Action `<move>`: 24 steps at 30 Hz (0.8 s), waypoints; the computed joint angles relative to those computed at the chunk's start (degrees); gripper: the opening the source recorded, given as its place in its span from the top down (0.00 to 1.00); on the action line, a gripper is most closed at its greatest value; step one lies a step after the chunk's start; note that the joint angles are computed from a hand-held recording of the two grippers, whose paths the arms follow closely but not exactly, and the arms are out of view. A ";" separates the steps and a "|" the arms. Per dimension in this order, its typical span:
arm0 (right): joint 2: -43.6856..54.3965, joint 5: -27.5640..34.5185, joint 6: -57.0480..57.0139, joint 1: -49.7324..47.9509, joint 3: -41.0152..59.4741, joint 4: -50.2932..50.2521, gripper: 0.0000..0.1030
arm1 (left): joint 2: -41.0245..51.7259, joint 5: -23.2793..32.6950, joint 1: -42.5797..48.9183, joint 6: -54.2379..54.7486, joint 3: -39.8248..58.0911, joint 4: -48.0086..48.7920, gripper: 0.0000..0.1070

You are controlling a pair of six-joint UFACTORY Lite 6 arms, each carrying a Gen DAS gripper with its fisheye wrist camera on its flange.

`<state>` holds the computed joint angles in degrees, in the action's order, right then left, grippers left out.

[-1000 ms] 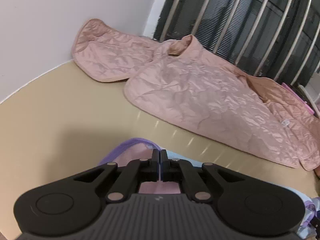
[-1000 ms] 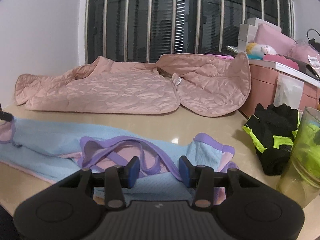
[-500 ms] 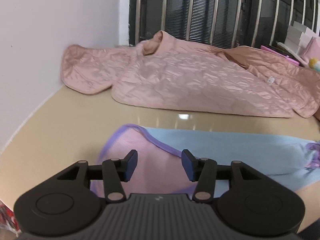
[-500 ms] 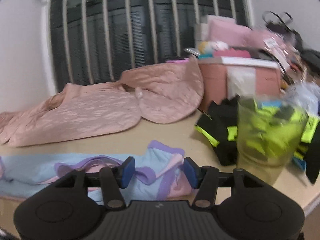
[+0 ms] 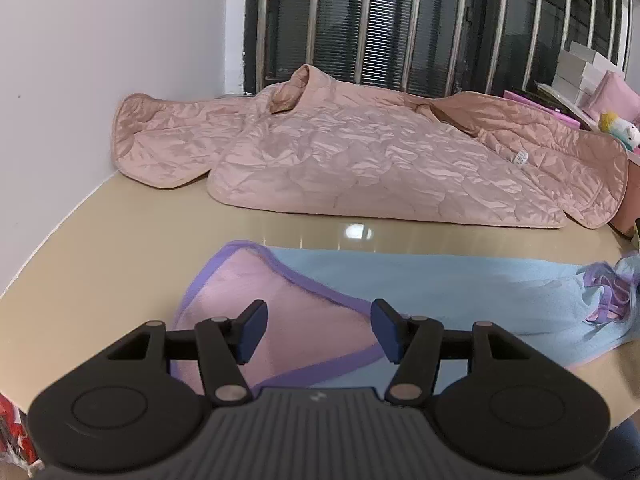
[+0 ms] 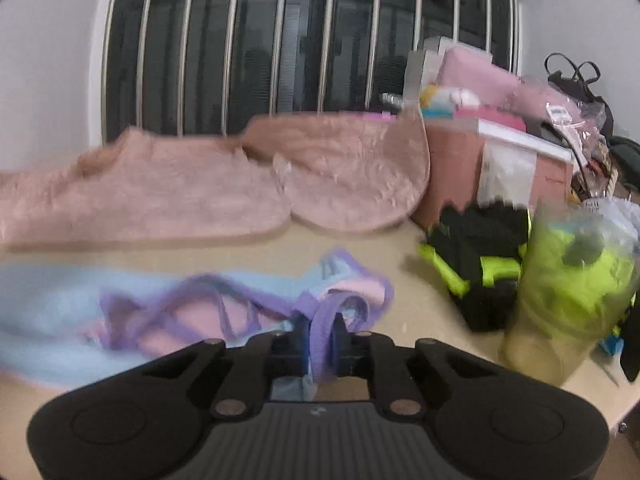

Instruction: Fold clothes

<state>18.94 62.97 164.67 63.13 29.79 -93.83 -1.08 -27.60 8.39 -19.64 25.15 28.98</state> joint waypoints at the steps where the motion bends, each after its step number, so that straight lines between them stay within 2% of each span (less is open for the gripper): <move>1: -0.27 2.09 -2.39 1.20 1.12 0.44 0.91 | -0.27 -0.16 0.91 -0.65 -0.26 1.15 0.44; 3: 0.38 5.41 -9.23 4.02 5.27 -0.62 0.91 | -1.06 -0.43 2.33 -1.18 -1.06 2.20 0.43; 5: 2.25 5.89 -15.96 6.47 10.61 -4.11 0.91 | -1.32 -1.16 3.83 -1.87 -1.58 3.39 0.42; 7: 7.49 1.63 -23.19 7.06 18.59 -8.67 0.90 | -1.82 -1.82 5.44 -2.76 -2.16 4.79 0.41; 10: 15.89 -11.61 -32.10 5.19 30.28 -11.98 0.84 | -2.88 -2.72 8.94 -4.43 -3.02 8.09 0.38; 11: 17.87 -13.25 -33.33 5.51 32.46 -12.17 0.76 | -3.07 -2.97 10.13 -4.67 -3.22 8.86 0.36; 12: 18.65 -12.78 -33.57 6.34 33.09 -11.99 0.63 | -2.84 -2.98 11.24 -3.82 -3.29 8.28 0.35; 14: 15.80 -9.83 -29.42 7.72 29.40 -14.00 0.53 | -2.14 -3.01 13.29 -1.93 -3.27 6.76 0.35; 19: 5.92 -2.80 -15.38 7.69 17.70 -17.84 0.55 | 1.05 -2.02 15.92 1.50 -1.50 0.67 0.35; 20: 5.31 -4.34 -13.90 5.91 17.25 -17.79 0.56 | 1.19 -1.81 15.85 2.09 -1.40 -0.76 0.35; 23: 10.35 -12.73 -18.80 1.28 22.26 -16.86 0.66 | 0.45 -1.63 14.44 6.90 -2.18 -6.07 0.31; 24: 11.67 -13.02 -18.87 1.34 22.89 -17.30 0.67 | 0.26 -1.83 13.89 8.85 -2.51 -7.93 0.29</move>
<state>30.61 49.95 145.80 64.47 52.67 -111.13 -0.81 -29.43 22.28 -10.80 22.64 21.05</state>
